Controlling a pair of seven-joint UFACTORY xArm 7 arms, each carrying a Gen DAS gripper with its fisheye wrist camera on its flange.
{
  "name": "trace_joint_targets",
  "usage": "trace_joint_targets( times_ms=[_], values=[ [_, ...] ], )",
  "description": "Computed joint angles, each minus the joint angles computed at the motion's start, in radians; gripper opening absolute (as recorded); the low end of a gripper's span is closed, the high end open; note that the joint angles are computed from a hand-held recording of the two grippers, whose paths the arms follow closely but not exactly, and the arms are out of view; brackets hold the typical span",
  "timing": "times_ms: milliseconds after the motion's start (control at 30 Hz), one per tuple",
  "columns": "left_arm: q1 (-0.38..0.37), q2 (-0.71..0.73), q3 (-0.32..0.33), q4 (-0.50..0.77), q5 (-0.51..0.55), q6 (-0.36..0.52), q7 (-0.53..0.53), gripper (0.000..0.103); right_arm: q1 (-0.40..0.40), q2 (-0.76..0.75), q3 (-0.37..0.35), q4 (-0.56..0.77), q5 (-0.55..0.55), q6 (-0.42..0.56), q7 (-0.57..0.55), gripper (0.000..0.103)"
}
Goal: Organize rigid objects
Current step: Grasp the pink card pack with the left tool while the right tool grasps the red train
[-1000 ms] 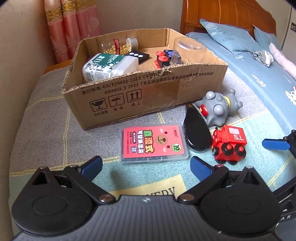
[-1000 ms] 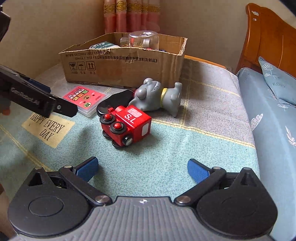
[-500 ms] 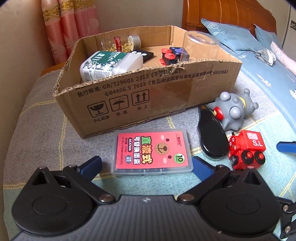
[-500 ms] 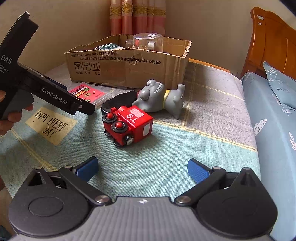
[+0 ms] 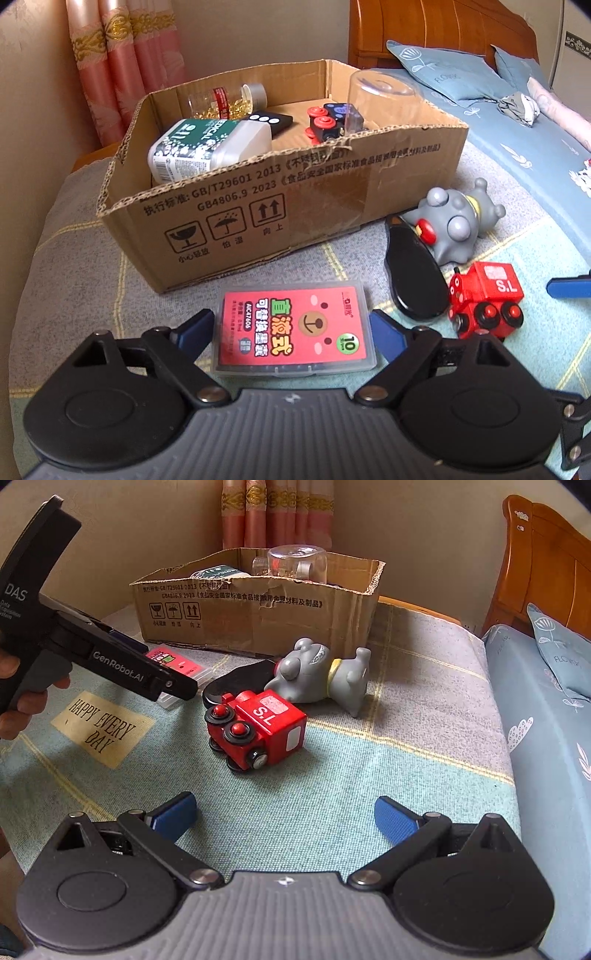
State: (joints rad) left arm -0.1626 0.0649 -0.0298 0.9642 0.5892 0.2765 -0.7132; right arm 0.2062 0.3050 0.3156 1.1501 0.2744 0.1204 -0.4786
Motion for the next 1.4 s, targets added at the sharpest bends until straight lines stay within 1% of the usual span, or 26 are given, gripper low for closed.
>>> trace_joint_targets(
  times_ms=[133,200,267,333,367,400,467,500,567,733,900,1033,1100,1233,1300,1400],
  values=[
    [0.015,-0.076,-0.009,-0.085,-0.019,-0.003,0.003,0.089,-0.003,0.0,0.001,0.006,-0.001,0.017,-0.007,0.103],
    [0.031,-0.103,-0.021,-0.114,-0.022,0.003,-0.014,0.092,-0.006,0.0,0.005,0.01,0.003,0.027,-0.019,0.103],
    [0.043,-0.112,-0.036,-0.12,-0.034,0.021,-0.053,0.094,-0.01,0.001,0.009,0.015,0.011,0.038,-0.035,0.103],
    [0.051,-0.106,-0.053,-0.103,0.014,0.051,-0.11,0.096,-0.014,0.003,0.015,0.024,0.021,0.052,-0.057,0.103],
    [0.048,-0.104,-0.058,-0.095,0.014,0.068,-0.121,0.095,-0.015,0.005,0.016,0.028,0.026,0.058,-0.068,0.103],
    [0.045,-0.099,-0.06,-0.089,0.006,0.072,-0.109,0.095,-0.014,0.006,0.016,0.033,0.031,0.065,-0.077,0.103],
    [0.043,-0.095,-0.059,-0.091,0.037,0.049,-0.109,0.095,-0.017,0.011,0.021,0.044,0.043,0.08,-0.103,0.103],
    [0.044,-0.094,-0.057,-0.094,0.041,0.037,-0.111,0.095,-0.024,0.014,0.029,0.051,0.055,0.088,-0.125,0.103],
    [0.047,-0.102,-0.05,-0.113,0.0,0.009,-0.083,0.094,-0.035,0.024,0.042,0.069,0.08,0.106,-0.173,0.103],
    [0.052,-0.104,-0.054,-0.116,0.005,0.003,-0.079,0.094,-0.075,0.077,0.084,0.15,0.161,0.173,-0.348,0.103],
    [0.053,-0.097,-0.053,-0.111,0.004,0.0,-0.075,0.094,-0.055,0.151,0.067,0.277,0.181,0.275,-0.452,0.103],
    [0.051,-0.093,-0.052,-0.106,0.001,0.002,-0.071,0.094,-0.016,0.184,0.036,0.347,0.164,0.341,-0.47,0.103],
    [0.05,-0.093,-0.051,-0.107,0.001,0.0,-0.067,0.094,-0.007,0.179,0.031,0.351,0.164,0.372,-0.484,0.103],
    [0.049,-0.09,-0.049,-0.102,-0.014,-0.001,-0.045,0.095,0.004,0.138,0.026,0.311,0.187,0.41,-0.521,0.103],
    [0.048,-0.087,-0.048,-0.101,-0.025,-0.001,-0.03,0.095,0.015,0.128,0.014,0.301,0.194,0.408,-0.526,0.103],
    [0.047,-0.086,-0.045,-0.099,-0.049,-0.003,0.001,0.094,0.033,0.139,-0.003,0.31,0.198,0.38,-0.506,0.103]
  ],
)
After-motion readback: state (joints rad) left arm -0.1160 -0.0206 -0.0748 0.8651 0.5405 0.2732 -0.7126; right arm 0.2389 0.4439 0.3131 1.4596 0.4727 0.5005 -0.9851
